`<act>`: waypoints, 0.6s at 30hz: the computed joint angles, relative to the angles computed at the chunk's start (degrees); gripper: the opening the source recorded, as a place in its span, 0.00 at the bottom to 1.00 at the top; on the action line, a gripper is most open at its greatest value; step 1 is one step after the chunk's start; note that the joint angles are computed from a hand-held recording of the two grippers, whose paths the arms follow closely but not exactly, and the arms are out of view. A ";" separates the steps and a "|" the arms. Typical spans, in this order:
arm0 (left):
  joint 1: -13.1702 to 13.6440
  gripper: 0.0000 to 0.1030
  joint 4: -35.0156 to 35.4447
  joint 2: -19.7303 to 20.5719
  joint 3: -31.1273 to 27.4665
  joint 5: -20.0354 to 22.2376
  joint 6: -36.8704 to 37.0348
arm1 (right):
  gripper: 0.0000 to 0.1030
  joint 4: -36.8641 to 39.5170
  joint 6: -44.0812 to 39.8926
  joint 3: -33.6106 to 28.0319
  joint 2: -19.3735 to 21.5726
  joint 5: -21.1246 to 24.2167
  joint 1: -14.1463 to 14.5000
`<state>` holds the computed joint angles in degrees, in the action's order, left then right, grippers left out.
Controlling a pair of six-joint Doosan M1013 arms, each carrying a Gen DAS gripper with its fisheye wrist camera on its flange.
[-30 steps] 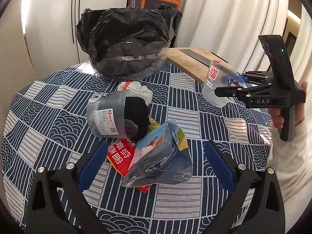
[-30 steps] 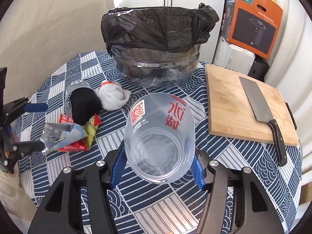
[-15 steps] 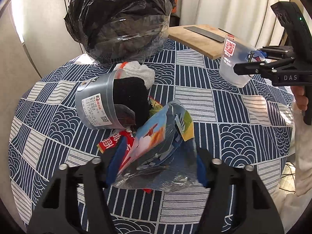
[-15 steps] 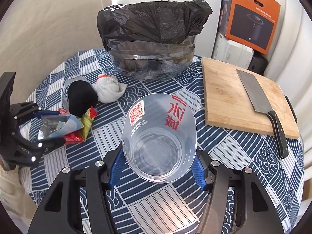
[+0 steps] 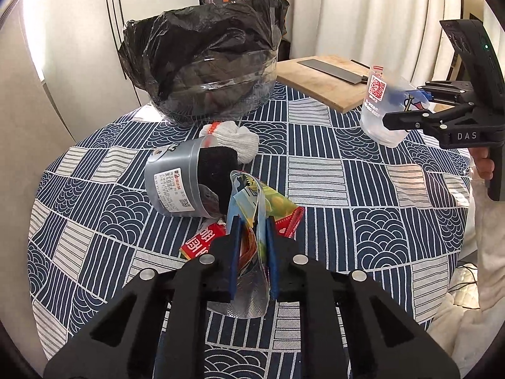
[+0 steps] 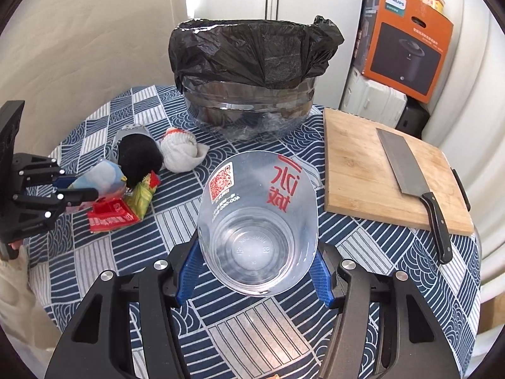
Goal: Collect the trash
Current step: 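Grasp the clear plastic bag with the left tool while the right tool holds the cup, then carry the plastic bag and clear cup with both tools over the bin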
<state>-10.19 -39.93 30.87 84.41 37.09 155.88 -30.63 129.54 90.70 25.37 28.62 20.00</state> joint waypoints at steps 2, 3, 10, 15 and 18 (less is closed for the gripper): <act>0.24 0.15 -0.65 -0.24 0.19 -0.09 0.40 | 0.54 -1.08 0.59 0.18 -0.31 -0.13 0.25; 0.35 0.15 -1.00 -0.40 0.33 -0.22 0.59 | 0.54 -1.52 0.78 0.22 -0.45 -0.15 0.36; 1.24 0.15 -3.58 -1.61 1.14 -0.88 2.17 | 0.54 -4.17 2.14 0.48 -1.46 -0.56 0.92; 1.95 0.15 -6.07 -2.39 1.15 -1.15 3.30 | 0.54 -5.24 2.28 0.31 -2.11 -0.75 0.98; 2.31 0.15 -7.82 -2.78 0.96 -1.38 4.12 | 0.54 -5.78 2.16 0.06 -2.47 -0.85 0.87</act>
